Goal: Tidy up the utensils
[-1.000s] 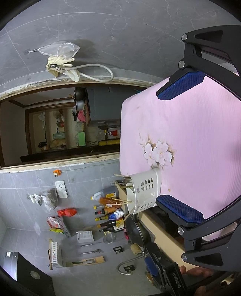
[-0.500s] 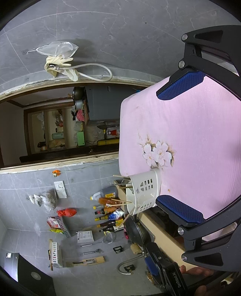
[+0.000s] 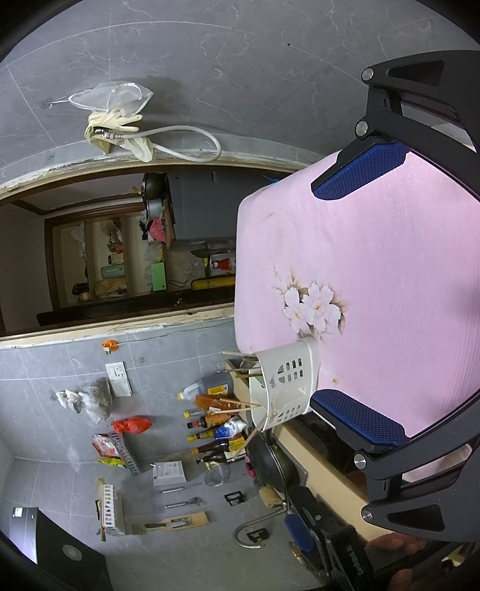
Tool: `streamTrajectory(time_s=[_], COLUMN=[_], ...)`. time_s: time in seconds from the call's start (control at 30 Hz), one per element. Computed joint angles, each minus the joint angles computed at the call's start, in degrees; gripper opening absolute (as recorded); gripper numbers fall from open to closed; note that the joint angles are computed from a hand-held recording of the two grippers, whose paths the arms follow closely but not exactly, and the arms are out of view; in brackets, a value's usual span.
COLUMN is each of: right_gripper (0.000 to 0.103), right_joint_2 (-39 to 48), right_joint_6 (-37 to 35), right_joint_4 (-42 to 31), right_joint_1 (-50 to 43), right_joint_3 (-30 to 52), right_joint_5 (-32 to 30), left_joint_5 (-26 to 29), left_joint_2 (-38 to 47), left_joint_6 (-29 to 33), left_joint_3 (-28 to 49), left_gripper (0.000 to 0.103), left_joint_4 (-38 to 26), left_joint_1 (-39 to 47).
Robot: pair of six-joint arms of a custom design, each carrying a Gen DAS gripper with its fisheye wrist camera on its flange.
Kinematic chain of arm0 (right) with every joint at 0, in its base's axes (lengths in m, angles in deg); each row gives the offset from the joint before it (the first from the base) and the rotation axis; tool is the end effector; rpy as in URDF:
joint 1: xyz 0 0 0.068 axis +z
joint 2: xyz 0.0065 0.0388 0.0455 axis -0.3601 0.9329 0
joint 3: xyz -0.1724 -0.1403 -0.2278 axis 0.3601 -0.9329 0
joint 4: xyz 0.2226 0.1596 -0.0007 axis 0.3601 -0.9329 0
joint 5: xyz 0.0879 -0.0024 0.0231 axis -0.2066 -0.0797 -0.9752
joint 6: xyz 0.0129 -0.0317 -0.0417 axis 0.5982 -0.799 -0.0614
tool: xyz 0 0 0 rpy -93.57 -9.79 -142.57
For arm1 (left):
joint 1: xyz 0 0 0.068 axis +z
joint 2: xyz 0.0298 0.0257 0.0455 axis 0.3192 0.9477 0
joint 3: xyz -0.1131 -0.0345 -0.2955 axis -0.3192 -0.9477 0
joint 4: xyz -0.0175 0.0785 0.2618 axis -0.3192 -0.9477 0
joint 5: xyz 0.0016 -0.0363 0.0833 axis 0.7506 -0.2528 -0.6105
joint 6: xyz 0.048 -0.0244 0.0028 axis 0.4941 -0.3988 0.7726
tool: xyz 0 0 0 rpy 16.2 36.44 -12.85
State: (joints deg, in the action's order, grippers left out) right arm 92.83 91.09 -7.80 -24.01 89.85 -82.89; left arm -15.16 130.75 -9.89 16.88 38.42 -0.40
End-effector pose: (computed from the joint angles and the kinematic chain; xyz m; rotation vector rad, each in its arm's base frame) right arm 0.1678 -0.0031 0.2777 0.0105 1.9804 0.1631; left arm 0.2047 -0.0689 0.2684 0.2116 1.9692 -0.2327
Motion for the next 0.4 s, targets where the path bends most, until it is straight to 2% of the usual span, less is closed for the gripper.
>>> streamTrajectory(time_s=[0.4], right_gripper=[0.103], right_joint_2=[-1.24], right_joint_6=[-0.04], right_joint_4=[-1.23], right_joint_1=[-0.56], right_joint_3=[-0.57], right_joint_5=[-0.61], left_joint_5=[-0.72], left_joint_2=[1.55], left_joint_6=[0.08], left_joint_3=[0.33], left_gripper=[0.095], left_joint_4=[0.39], left_joint_1=[-0.14])
